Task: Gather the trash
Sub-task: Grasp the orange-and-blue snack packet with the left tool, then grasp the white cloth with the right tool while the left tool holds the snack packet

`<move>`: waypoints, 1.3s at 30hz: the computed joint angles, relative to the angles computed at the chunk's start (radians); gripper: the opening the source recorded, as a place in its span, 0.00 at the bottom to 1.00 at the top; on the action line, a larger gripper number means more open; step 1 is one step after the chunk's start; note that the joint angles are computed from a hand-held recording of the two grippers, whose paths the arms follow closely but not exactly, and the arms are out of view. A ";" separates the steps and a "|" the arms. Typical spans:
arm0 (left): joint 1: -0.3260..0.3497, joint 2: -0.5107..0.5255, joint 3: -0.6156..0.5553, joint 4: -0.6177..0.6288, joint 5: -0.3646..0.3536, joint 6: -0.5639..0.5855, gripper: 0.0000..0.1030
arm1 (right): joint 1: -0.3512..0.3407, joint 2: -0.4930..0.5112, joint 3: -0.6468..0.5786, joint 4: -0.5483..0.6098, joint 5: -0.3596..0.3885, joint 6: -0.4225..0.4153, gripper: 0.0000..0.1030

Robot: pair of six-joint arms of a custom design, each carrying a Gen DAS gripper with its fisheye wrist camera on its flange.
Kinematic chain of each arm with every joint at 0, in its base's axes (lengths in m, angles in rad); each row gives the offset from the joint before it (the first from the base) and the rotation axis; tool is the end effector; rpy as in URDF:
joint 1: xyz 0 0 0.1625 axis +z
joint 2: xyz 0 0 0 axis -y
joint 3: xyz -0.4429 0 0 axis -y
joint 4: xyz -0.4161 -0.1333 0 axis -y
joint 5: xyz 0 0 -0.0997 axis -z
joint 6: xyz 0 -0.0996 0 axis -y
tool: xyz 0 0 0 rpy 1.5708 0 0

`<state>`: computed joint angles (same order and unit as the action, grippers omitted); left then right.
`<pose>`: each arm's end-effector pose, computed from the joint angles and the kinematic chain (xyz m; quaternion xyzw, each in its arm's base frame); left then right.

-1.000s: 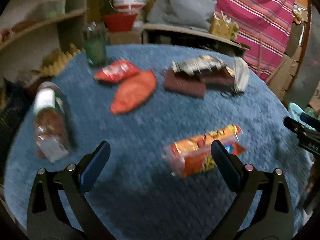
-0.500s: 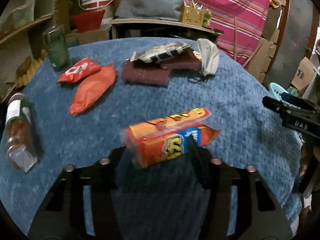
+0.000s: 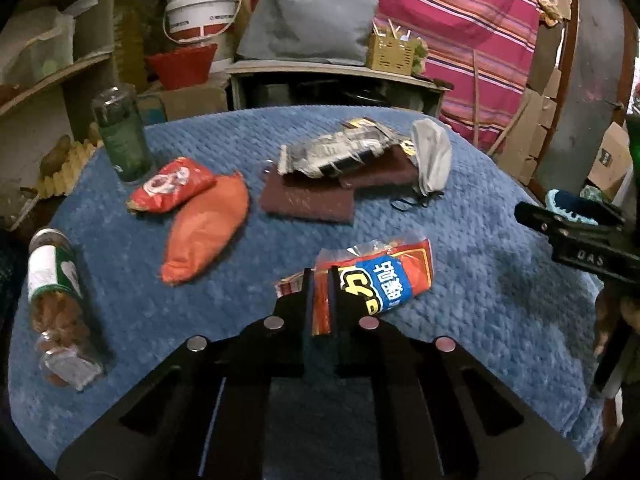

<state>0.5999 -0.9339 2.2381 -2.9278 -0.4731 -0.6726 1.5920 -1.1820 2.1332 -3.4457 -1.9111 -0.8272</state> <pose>-0.2667 -0.4514 0.0771 0.1131 0.8454 -0.3973 0.3386 0.1116 -0.5423 0.2565 0.2944 -0.8352 0.3445 0.3117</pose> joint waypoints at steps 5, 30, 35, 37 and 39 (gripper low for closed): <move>0.008 -0.029 -0.002 0.071 0.034 -0.031 0.02 | 0.028 0.064 -0.057 0.011 -0.018 0.012 0.87; 0.046 -0.113 -0.047 0.279 0.188 -0.224 0.02 | 0.110 0.254 -0.280 0.140 -0.121 0.062 0.38; 0.037 -0.111 -0.049 0.277 0.176 -0.235 0.02 | 0.084 0.202 -0.261 0.179 -0.075 0.061 0.09; 0.030 -0.108 -0.053 0.297 0.182 -0.246 0.02 | 0.072 0.180 -0.257 0.200 -0.049 0.060 0.07; 0.019 -0.109 -0.058 0.338 0.183 -0.275 0.02 | 0.057 0.153 -0.256 0.256 -0.005 0.075 0.07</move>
